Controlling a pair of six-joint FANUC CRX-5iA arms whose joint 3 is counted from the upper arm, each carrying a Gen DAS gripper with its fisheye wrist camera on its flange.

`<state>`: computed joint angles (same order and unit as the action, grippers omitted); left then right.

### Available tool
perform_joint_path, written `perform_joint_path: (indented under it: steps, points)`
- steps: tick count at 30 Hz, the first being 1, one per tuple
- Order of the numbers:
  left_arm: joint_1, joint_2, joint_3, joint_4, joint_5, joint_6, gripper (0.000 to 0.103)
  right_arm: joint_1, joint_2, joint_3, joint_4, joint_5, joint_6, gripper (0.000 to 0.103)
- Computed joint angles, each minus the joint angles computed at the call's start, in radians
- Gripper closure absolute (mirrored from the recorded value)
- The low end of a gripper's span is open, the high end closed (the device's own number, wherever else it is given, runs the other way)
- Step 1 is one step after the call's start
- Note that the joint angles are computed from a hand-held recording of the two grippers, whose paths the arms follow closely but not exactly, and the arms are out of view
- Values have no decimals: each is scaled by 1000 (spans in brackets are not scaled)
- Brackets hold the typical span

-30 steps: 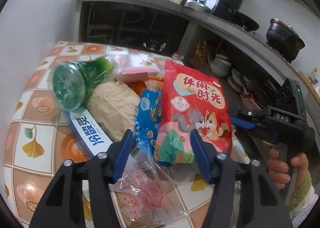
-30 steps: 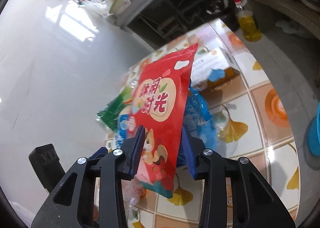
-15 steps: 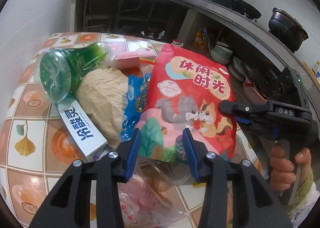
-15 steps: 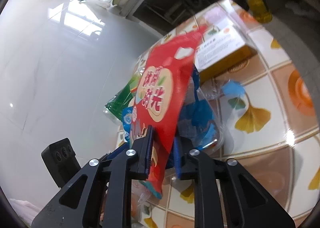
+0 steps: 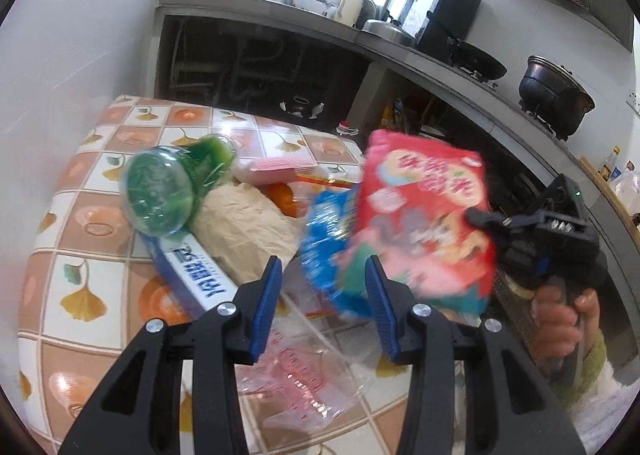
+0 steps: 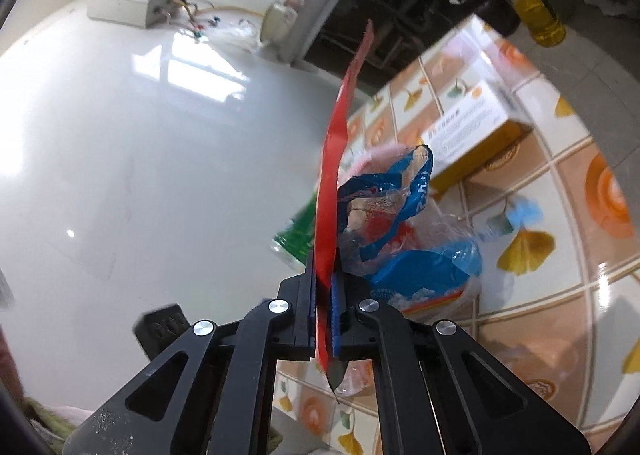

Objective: Collect trash
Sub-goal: 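Grasp the blue wrapper with the left gripper while the right gripper holds the red packet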

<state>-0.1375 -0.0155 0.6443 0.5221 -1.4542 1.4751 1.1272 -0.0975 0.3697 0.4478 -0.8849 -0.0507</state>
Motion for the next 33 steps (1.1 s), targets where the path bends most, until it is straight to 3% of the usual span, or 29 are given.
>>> perform_joint_path:
  steps: [6,14,17,22,27,33]
  points:
    - [17,-12,-26,2,-33,-18,61,19,-64,-75,62,17,-69,99]
    - [-5,7,-22,10,-49,-9,61,-1,-93,-135,-71,163,-59,99]
    - [-6,26,-18,48,-49,2,61,-4,-105,-129,-125,149,-21,99]
    - [-27,70,29,57,-73,31,61,10,-97,-87,-161,39,2,100]
    - [-80,159,160,-3,-174,46,61,12,-96,-83,-168,-2,10,100]
    - [-83,286,296,93,-292,110,61,11,-126,-141,-174,8,-7,100]
